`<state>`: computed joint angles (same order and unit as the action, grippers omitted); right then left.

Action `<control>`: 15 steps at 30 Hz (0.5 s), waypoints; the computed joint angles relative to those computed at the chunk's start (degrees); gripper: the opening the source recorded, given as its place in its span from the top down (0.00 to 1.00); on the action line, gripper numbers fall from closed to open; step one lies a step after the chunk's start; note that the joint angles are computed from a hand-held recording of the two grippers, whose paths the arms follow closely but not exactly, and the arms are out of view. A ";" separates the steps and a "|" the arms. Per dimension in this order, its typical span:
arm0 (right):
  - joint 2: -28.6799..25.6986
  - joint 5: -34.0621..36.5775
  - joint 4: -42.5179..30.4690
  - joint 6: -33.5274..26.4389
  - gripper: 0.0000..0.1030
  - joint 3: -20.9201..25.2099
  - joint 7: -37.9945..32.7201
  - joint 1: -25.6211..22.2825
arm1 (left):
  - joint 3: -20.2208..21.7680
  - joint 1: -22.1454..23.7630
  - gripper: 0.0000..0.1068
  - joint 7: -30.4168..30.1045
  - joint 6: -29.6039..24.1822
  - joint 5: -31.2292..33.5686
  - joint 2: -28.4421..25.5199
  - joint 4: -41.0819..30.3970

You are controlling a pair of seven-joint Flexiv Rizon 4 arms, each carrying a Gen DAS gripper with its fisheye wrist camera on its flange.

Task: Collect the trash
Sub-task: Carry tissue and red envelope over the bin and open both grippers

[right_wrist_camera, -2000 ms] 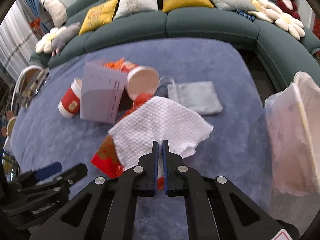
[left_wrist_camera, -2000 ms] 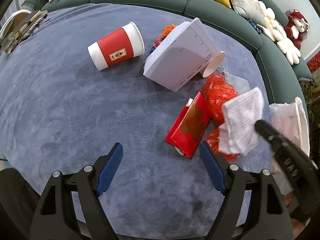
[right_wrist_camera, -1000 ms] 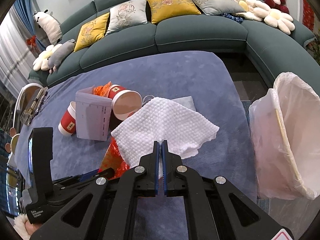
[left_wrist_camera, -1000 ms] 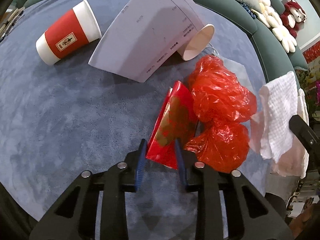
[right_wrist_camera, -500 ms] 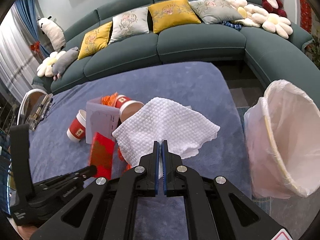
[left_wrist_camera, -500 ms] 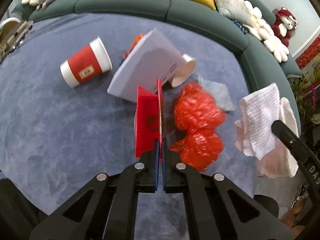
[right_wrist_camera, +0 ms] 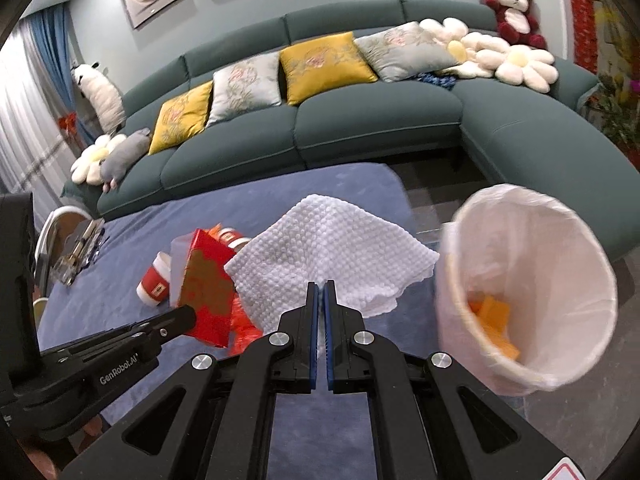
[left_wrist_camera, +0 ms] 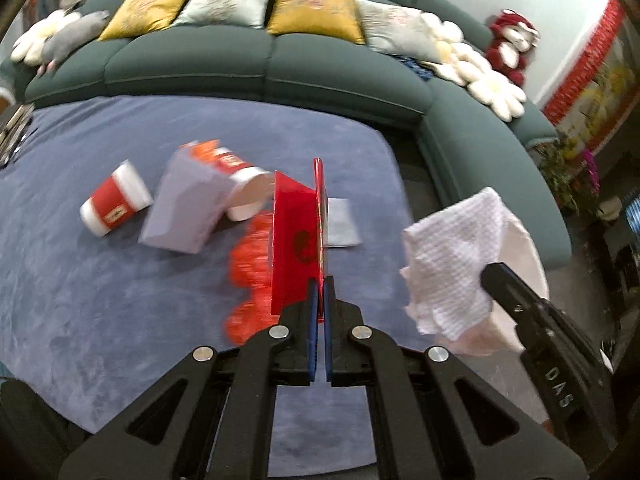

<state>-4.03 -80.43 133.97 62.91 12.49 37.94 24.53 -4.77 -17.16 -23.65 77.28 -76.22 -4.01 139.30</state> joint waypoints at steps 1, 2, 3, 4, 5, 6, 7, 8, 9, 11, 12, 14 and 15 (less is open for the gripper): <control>1.00 0.30 0.79 -0.35 0.97 0.10 0.03 -0.21 | -0.67 -0.83 0.98 0.18 0.28 -0.57 0.52 0.18; 2.38 0.75 1.88 -0.85 0.97 0.29 0.03 -0.52 | -1.00 -1.44 0.98 0.20 0.39 -0.74 0.74 0.14; 3.36 1.04 2.67 -1.19 0.97 0.47 0.12 -0.82 | -1.47 -2.29 0.98 0.25 0.47 -0.88 1.08 0.16; 5.20 1.63 4.14 -1.66 0.97 0.71 0.23 -1.34 | -1.80 -3.08 0.98 0.42 0.54 -1.12 1.30 0.19; 6.38 2.11 5.09 -1.89 0.97 0.97 0.20 -1.74 | -2.27 -4.06 0.98 0.33 0.63 -1.13 1.53 0.16; 7.65 2.72 6.11 -2.24 0.97 1.26 0.17 -2.16 | -2.39 -4.64 0.98 0.29 0.56 -0.88 1.48 -0.04; 9.52 3.65 7.62 -2.64 0.97 1.57 0.02 -2.72 | -2.65 -5.35 0.98 0.29 0.77 -0.91 1.44 -0.15; 10.73 4.40 8.57 -2.98 0.97 1.90 -0.14 -3.14 | -3.14 -6.28 0.98 0.21 1.04 -0.79 1.43 -0.28; 11.79 5.28 9.35 -3.37 0.97 2.30 -0.37 -3.44 | -3.44 -7.05 0.98 0.09 1.23 -0.61 1.40 -0.39; 14.63 7.21 11.55 -3.97 0.97 2.92 -0.84 -4.31 | -4.01 -8.48 0.98 -0.28 1.54 -0.11 1.24 -0.70; 16.26 8.39 12.79 -4.32 0.97 3.24 -1.17 -4.78 | -4.28 -9.12 0.98 -0.31 1.71 0.00 1.04 -0.92; 18.48 10.06 14.54 -4.69 0.97 3.79 -1.58 -5.63 | -4.85 -10.39 0.98 -0.55 2.27 0.41 0.77 -1.17; 19.77 11.04 15.53 -4.87 0.97 4.06 -1.76 -6.06 | -4.98 -10.80 0.98 -0.84 2.31 0.89 0.52 -1.39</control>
